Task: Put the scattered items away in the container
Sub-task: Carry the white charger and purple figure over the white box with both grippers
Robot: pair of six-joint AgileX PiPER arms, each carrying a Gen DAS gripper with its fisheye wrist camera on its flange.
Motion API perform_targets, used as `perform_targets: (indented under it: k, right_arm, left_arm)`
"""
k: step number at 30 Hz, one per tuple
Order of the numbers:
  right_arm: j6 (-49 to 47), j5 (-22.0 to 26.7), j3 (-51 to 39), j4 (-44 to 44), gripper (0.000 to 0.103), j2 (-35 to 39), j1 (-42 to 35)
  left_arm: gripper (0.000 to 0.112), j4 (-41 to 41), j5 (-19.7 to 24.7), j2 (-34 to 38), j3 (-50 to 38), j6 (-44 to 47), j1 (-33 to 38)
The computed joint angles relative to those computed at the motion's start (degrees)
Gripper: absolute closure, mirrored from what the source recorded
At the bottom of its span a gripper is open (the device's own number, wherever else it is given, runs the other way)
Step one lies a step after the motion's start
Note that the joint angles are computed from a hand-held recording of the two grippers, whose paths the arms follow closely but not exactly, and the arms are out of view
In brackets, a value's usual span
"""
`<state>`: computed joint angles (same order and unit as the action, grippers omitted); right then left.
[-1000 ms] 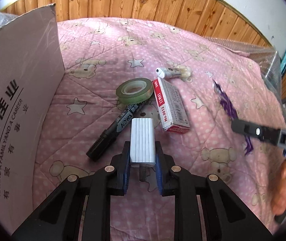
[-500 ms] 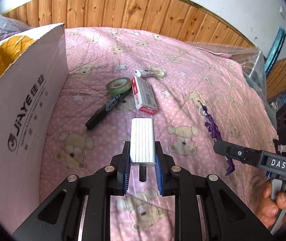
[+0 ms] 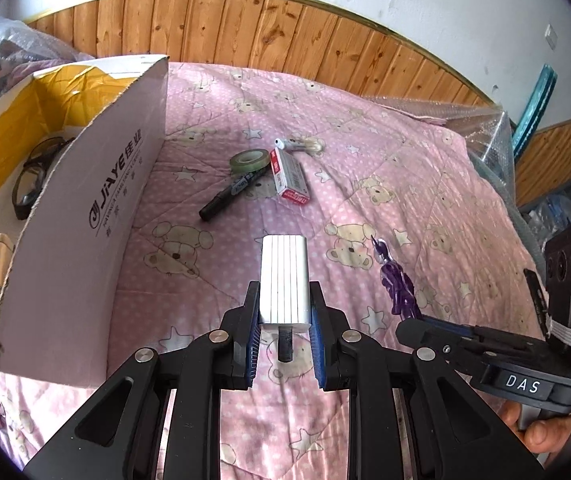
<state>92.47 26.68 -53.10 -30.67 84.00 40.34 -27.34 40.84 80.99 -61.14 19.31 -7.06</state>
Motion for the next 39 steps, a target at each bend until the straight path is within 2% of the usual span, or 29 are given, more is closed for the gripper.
perform_targets:
  k: [13,23,29,39]
  right_arm:
    - [1.89,14.33,-13.24,-2.9,0.074,4.54,10.58]
    - [-6.28,23.6,-28.14,-1.28,0.074,10.45,14.85]
    - [-9.78,26.65,-35.08,-1.06,0.074,13.27,16.53]
    - [-15.94,28.11,-44.17,0.73,0.074,17.68,16.94]
  left_arm:
    - [0.091,-9.19,7.9,-8.43,2.44,7.93,9.31]
    - [0.091,-15.46,13.88,-12.05,0.78,11.96,16.38]
    - [0.091,-18.08,17.73,-13.35,-0.44,13.55,21.23]
    - [0.091,-22.63,24.34,-14.4,-2.09,16.42,31.51]
